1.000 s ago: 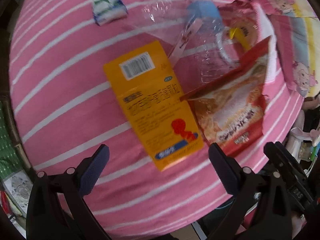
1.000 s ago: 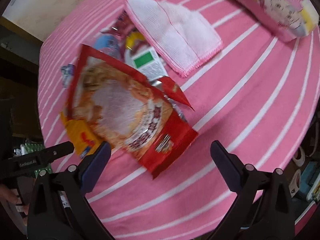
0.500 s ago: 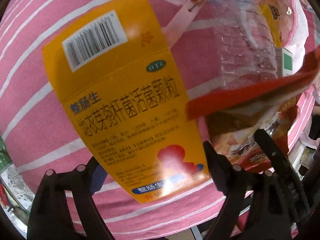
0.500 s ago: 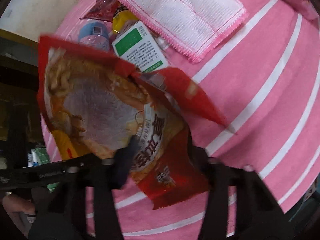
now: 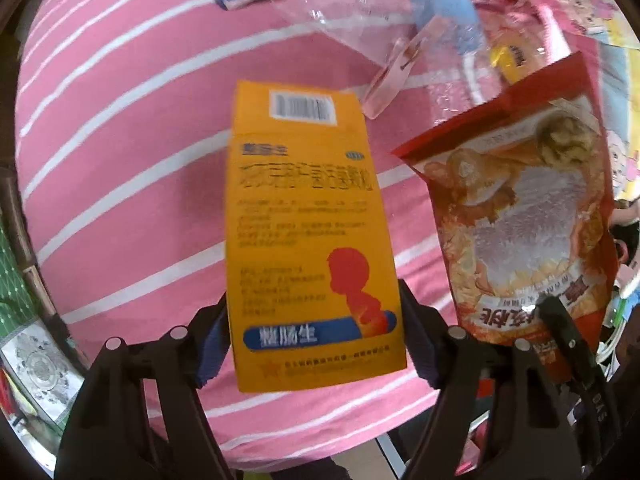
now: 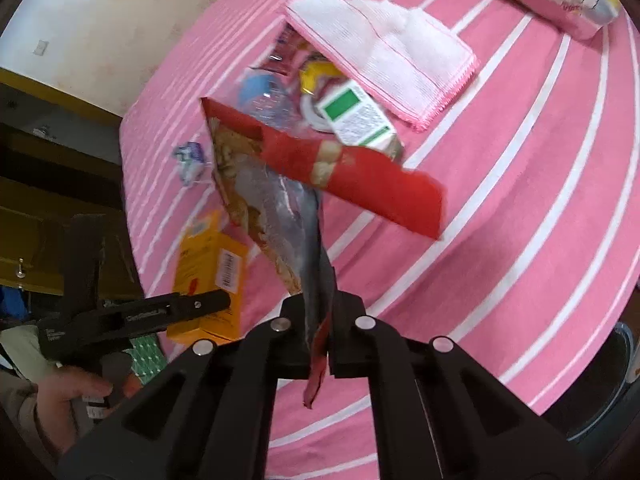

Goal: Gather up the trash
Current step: 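Carry the box and snack bag over the trash bin and open both tools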

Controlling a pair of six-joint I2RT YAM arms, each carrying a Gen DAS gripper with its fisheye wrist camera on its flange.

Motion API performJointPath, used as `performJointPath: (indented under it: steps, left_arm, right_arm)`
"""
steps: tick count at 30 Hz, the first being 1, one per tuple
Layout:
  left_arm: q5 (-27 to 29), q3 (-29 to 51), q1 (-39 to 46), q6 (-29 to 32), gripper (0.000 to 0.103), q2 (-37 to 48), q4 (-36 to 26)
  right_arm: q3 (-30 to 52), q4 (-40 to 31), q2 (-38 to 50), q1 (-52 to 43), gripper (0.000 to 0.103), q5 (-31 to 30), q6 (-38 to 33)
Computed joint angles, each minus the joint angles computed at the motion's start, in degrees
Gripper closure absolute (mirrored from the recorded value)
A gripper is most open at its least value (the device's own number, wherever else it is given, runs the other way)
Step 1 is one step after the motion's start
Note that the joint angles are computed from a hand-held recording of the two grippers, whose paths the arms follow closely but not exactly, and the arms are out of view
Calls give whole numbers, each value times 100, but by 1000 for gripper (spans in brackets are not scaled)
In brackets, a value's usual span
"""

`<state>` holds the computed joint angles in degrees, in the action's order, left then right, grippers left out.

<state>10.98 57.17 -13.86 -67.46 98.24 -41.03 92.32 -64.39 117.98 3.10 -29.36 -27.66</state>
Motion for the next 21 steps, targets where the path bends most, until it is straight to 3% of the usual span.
performJointPath:
  steps: [7,10,14,15,21]
  left_arm:
    - [17,46,292,605,33,-1293,-1160]
    - [-76,340,-220,200,33,-1533,-1493]
    - [-186,935,-451,328,33,-1727,-2128]
    - [-257,1145,-768,126,33,-1620,-2167]
    - [-388,2737,-1546,214,33,-188,-2166]
  right_arm:
    - [-503,-293,-1096,-50,99,-188,343]
    - [-643,-431,-1531,-132,99,-280,585]
    - [-672,-754,-1989,-429,99,-372,693]
    - [-694,-845,-2114,-585,99,-409,694]
    - [-691,-1160,-2378,-1565,99,-581,569]
